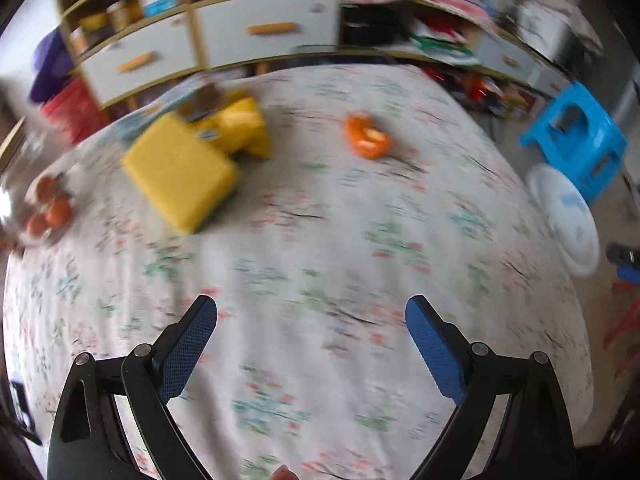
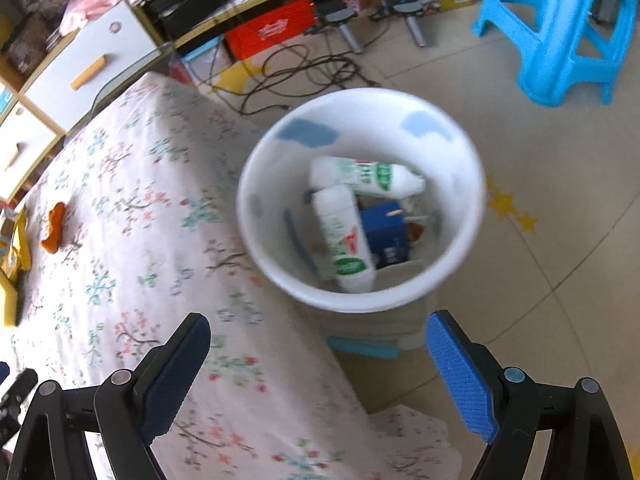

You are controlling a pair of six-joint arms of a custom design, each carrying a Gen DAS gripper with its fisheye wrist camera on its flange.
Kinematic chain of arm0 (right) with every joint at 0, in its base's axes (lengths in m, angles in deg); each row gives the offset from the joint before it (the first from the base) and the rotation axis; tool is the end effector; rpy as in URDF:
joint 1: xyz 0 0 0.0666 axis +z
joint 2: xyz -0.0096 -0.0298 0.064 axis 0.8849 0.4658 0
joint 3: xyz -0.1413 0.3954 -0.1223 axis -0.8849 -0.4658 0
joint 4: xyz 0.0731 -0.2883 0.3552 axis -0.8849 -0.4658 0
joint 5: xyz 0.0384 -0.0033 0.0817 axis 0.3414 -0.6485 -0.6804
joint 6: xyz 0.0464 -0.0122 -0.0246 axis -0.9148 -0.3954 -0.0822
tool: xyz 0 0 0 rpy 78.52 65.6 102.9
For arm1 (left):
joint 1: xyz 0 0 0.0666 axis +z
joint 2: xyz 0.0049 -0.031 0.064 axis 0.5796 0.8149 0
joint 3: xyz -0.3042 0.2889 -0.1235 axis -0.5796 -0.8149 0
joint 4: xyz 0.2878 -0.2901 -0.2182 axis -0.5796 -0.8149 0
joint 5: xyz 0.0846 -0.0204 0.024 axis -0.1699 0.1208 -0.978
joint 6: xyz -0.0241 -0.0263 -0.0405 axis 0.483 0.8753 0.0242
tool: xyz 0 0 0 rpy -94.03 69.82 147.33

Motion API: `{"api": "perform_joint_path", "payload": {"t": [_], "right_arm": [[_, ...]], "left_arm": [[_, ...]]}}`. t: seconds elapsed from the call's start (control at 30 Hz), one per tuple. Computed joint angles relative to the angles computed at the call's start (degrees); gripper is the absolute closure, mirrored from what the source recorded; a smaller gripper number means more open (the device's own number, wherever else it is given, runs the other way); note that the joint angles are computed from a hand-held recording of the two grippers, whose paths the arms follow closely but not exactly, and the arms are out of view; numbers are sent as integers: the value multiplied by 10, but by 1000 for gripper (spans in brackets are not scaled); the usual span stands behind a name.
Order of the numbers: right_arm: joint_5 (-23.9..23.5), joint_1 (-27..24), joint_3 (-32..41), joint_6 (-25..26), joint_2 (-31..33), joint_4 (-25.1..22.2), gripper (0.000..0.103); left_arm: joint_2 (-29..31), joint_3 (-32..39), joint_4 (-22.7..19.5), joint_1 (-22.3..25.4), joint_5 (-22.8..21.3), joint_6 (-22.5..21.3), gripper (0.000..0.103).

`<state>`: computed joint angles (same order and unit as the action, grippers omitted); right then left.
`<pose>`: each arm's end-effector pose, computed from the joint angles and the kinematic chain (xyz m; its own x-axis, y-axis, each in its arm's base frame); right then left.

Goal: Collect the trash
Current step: 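Return both tools to the table and grasp the yellow sponge with the left gripper, then lift the yellow sponge with the left gripper while the right gripper grasps the orange peel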

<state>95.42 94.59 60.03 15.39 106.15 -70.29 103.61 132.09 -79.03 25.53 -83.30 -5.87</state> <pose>0.4391 0.2690 0.4998 -0.8284 0.4303 -0.3587 0.3897 0.9026 0.1829 0.5003 -0.0878 0.4661 -0.8807 0.1126 -0.4601 0.1365 0.9905 -0.0189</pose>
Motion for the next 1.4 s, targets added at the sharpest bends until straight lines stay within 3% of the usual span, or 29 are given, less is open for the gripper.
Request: {"api": "perform_joint_path", "payload": {"t": [0.43, 0.63, 0.77, 0.93, 1.23, 1.4], "right_arm": [[-21, 38, 112, 22, 120, -10, 12], [-22, 46, 153, 26, 158, -18, 12], [-21, 51, 180, 25, 183, -25, 12], [-26, 57, 211, 31, 210, -19, 12], [-20, 74, 288, 75, 277, 6, 12], [-17, 76, 320, 94, 312, 37, 12]], "left_arm": [[75, 63, 38, 79, -13, 137, 7], [101, 76, 66, 80, 10, 155, 7], [111, 77, 76, 88, 37, 173, 27], [107, 78, 67, 98, 67, 150, 40], [82, 75, 20, 131, 120, 104, 44], [66, 64, 1, 144, 128, 76, 44]]}}
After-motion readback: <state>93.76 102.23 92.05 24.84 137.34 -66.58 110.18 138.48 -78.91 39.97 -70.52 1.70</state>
